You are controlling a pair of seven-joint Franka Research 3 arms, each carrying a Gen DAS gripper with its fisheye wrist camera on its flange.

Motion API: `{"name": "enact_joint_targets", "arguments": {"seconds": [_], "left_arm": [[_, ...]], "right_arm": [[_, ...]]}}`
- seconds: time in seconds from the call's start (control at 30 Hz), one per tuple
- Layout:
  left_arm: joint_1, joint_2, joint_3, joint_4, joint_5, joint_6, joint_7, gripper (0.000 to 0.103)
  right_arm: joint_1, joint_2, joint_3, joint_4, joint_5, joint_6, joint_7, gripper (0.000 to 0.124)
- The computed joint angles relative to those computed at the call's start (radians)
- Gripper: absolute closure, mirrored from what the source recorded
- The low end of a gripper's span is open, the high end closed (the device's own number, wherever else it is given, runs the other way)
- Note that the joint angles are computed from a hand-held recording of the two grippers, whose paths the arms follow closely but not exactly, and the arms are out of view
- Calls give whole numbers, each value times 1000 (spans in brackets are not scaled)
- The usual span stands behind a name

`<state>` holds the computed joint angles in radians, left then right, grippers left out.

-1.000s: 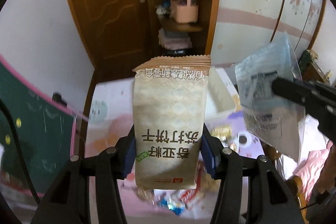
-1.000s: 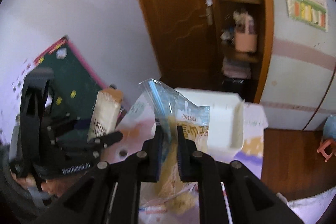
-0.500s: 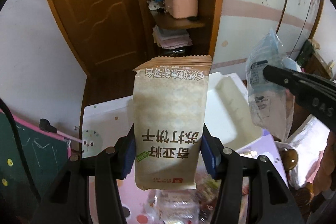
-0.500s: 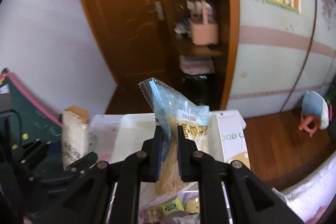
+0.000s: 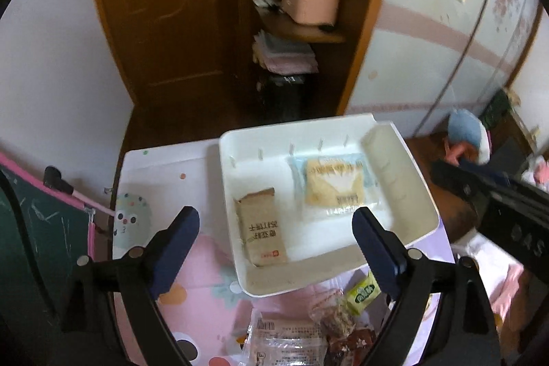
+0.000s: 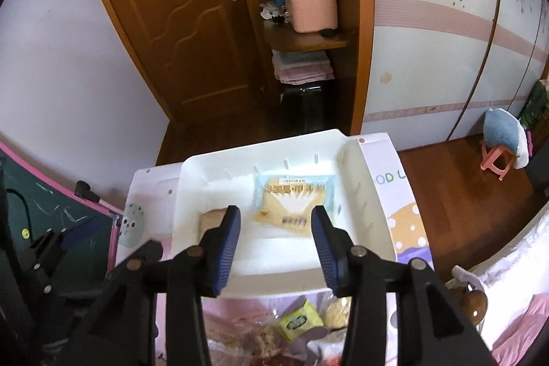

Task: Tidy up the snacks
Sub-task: 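Open both tools and withdraw them from the white basket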

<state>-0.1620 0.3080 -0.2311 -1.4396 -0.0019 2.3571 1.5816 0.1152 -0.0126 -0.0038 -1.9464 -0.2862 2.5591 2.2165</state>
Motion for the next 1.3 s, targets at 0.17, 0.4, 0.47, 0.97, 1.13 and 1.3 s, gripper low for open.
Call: {"name": "enact_joint_targets", "arguments": {"seconds": [0.17, 0.4, 0.47, 0.97, 1.13, 1.3], "left_arm": [[13, -102, 13, -151, -8, 79, -72, 13], [25, -213, 12, -275, -81, 54, -38, 13], [22, -253, 18, -315, -93, 59, -17, 13], [-50, -584, 63, -610, -102, 16, -43, 13], [-77, -681, 58, -701, -51, 12, -108, 13], [-107, -763, 73, -788, -56, 10, -141, 13]], "right_arm": [[12, -68, 29, -60, -41, -32, 55, 78], [9, -206, 73, -198, 3, -63, 67, 78], [7, -252, 82, -237, 33, -73, 54, 78], [-34, -605, 144, -485, 155, -70, -98, 67], [-48, -713, 155, -575, 194, -47, -157, 63], [-42, -794, 148, -649, 251, -58, -220, 63]]}}
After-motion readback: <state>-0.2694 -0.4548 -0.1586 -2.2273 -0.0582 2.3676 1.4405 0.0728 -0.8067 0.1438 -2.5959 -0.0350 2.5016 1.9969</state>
